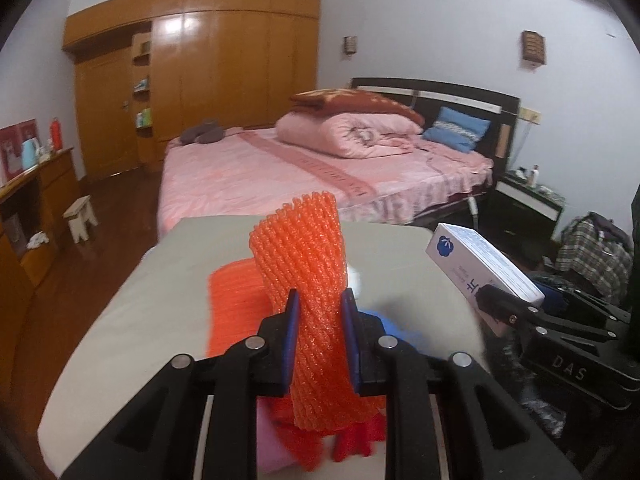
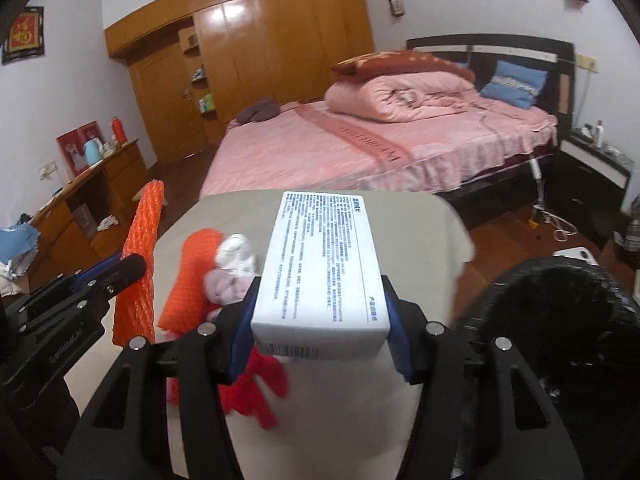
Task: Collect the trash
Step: 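Carry both items over the trash bin and open both tools to drop them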
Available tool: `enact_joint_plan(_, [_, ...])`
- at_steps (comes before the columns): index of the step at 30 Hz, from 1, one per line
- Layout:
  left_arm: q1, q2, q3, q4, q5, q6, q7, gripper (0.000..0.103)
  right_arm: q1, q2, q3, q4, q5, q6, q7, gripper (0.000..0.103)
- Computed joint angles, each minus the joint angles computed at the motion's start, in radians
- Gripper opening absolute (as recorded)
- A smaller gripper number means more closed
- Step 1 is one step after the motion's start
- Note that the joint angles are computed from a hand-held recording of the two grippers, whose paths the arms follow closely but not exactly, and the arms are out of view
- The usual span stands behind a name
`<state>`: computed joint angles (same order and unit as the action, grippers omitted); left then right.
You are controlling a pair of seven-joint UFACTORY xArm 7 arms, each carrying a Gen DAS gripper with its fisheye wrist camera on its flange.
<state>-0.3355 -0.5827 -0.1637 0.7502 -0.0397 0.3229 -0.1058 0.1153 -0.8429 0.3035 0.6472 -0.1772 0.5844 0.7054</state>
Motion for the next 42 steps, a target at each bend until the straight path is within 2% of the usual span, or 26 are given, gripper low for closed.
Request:
enact_joint_plan(6, [-0.088,0.045,-0.028,0.044,-0.035,-0.008,0.009,0.021,-0.019,-0.193,-0.052,-0.075,-0.002,0.129,-0.022,0.054])
enact_joint_plan(15, [-0.212,0.175,-0.087,0.144,-0.068,-0.046,0.022,0.021,-0.106,-0.488,-0.112,-0.187,-0.02,0.355,-0.08,0.054])
enact_joint_plan(25, [-0.319,0.322,-0.126,0.258,-0.097,-0.076,0.052,0.021,-0.226,-0.683,-0.179,-0.255,-0.057,0.489,-0.161,0.054])
enact_joint_plan(28, [-0.362,0.361,-0.11,0.284,-0.152,-0.073,0.111,0.027,-0.258,-0.706,-0.191,-0.267,-0.069,0.514,-0.182,0.056])
enact_joint_plan(30, [-0.366,0.377,-0.114,0.296,-0.168,-0.068,0.124,0.048,-0.275,-0.713,-0.19,-0.269,-0.073,0.525,-0.191,0.066])
enact_joint_plan(33, [-0.344,0.37,-0.124,0.284,-0.154,-0.077,0.107,0.058,-0.287,-0.74,-0.171,-0.277,-0.071,0.543,-0.185,0.078])
enact_joint_plan(36, [-0.297,0.344,-0.145,0.256,-0.094,-0.085,0.042,0.072,-0.291,-0.737,-0.164,-0.275,-0.07,0.531,-0.178,0.091])
enact_joint_plan(39, [-0.227,0.29,-0.171,0.204,-0.012,-0.102,-0.056,0.085,-0.285,-0.712,-0.15,-0.263,-0.059,0.502,-0.164,0.096])
enact_joint_plan(42, [-0.175,0.237,-0.176,0.161,0.052,-0.103,-0.117,0.09,-0.267,-0.672,-0.122,-0.249,-0.033,0.473,-0.137,0.096])
